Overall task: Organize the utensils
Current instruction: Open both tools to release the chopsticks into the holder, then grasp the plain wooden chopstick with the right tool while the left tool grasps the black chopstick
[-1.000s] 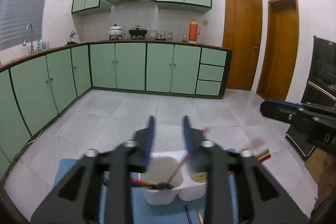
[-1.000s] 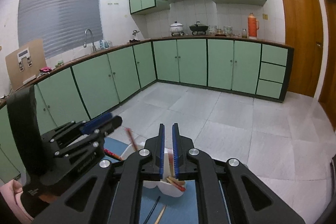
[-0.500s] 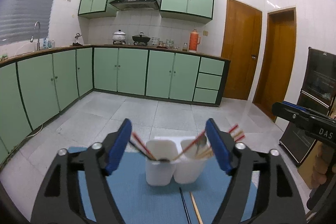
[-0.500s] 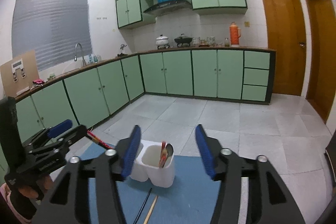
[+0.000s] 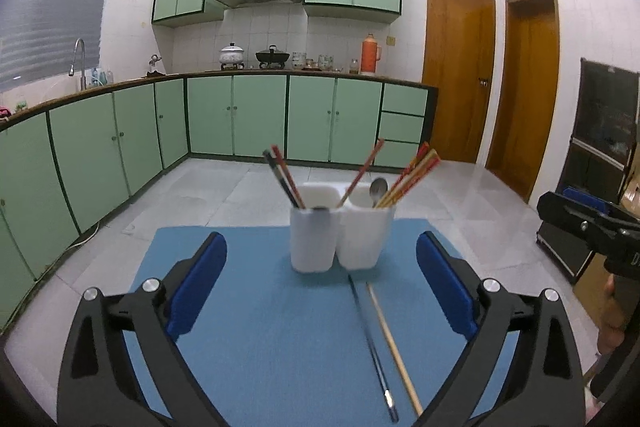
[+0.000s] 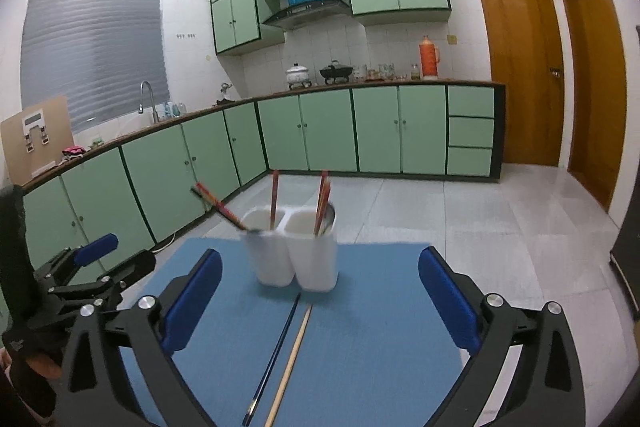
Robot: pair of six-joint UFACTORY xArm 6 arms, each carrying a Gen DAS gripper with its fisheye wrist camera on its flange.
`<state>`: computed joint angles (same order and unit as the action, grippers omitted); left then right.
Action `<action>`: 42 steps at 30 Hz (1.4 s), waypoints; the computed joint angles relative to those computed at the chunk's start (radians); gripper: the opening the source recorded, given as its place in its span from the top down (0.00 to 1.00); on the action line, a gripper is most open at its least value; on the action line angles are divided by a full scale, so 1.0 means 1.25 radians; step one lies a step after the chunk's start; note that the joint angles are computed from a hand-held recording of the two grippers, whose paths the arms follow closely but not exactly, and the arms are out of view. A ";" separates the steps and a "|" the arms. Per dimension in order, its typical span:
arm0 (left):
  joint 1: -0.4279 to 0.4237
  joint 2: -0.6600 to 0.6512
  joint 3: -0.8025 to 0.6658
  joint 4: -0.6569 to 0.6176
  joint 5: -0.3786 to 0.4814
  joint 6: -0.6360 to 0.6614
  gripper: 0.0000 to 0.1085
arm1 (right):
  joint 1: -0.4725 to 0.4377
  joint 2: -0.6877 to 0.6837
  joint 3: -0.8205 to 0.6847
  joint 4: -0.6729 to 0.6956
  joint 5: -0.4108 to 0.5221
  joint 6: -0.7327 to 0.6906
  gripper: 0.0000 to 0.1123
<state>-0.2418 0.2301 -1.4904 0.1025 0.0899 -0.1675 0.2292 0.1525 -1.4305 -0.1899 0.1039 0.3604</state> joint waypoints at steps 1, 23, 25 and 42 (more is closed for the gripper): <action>0.001 -0.017 0.027 0.009 -0.005 -0.003 0.14 | 0.001 -0.009 0.018 -0.025 -0.001 0.026 0.14; 0.028 -0.152 0.311 0.160 0.042 -0.113 0.13 | 0.087 -0.050 0.241 -0.212 0.091 0.216 0.41; 0.035 -0.160 0.323 0.171 0.046 -0.124 0.13 | 0.096 -0.040 0.240 -0.181 0.101 0.185 0.49; 0.037 -0.165 0.342 0.168 0.066 -0.131 0.13 | 0.113 0.037 0.171 -0.136 0.160 0.179 0.71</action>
<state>-0.1961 0.0241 -1.0630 0.3122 0.1718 -0.3317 0.3704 0.1992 -1.2167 -0.3598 0.3036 0.5839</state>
